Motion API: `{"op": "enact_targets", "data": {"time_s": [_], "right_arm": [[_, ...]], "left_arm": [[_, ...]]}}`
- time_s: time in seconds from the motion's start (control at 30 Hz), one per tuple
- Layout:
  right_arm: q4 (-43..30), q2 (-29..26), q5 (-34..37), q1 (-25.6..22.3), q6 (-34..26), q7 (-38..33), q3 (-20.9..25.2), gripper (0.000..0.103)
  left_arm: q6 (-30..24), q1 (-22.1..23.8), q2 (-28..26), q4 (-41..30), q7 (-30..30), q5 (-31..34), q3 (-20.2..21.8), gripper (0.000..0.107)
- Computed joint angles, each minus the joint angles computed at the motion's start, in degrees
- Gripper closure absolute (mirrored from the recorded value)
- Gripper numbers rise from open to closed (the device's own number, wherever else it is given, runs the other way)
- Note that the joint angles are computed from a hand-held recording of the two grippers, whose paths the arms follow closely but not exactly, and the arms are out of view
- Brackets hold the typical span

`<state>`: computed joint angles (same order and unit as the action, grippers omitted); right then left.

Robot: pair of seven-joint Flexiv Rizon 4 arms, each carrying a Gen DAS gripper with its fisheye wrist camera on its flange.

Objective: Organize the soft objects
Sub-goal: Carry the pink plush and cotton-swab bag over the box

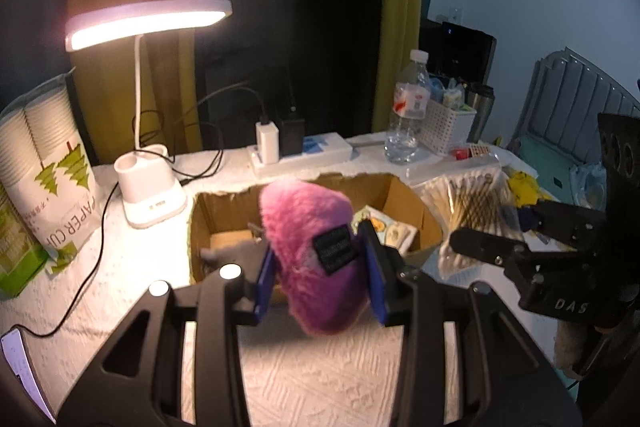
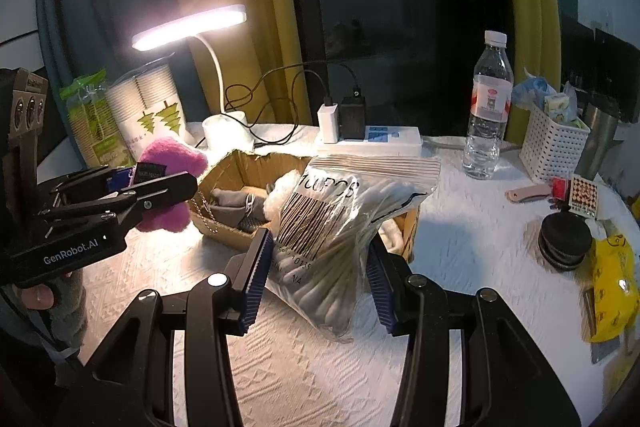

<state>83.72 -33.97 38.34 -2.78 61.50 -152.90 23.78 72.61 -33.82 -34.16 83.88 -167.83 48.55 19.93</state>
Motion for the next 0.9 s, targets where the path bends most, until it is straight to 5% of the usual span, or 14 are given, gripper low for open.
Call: {"op": "enact_targets", "data": {"time_s": [0.4, 0.9], "right_arm": [[-5.8, -4.9, -5.4, 3.4, -0.4, 4.7, -1.1, 0.055], [-13.8, -12.3, -12.3, 6.4, -4.2, 10.6, -1.1, 0.055]], "left_arm": [[2.7, 3.2, -3.2, -3.0, 1.5, -2.8, 1.1, 0.067], [7.3, 8.3, -10.2, -4.6, 14.7, -18.4, -0.9, 0.067]]}}
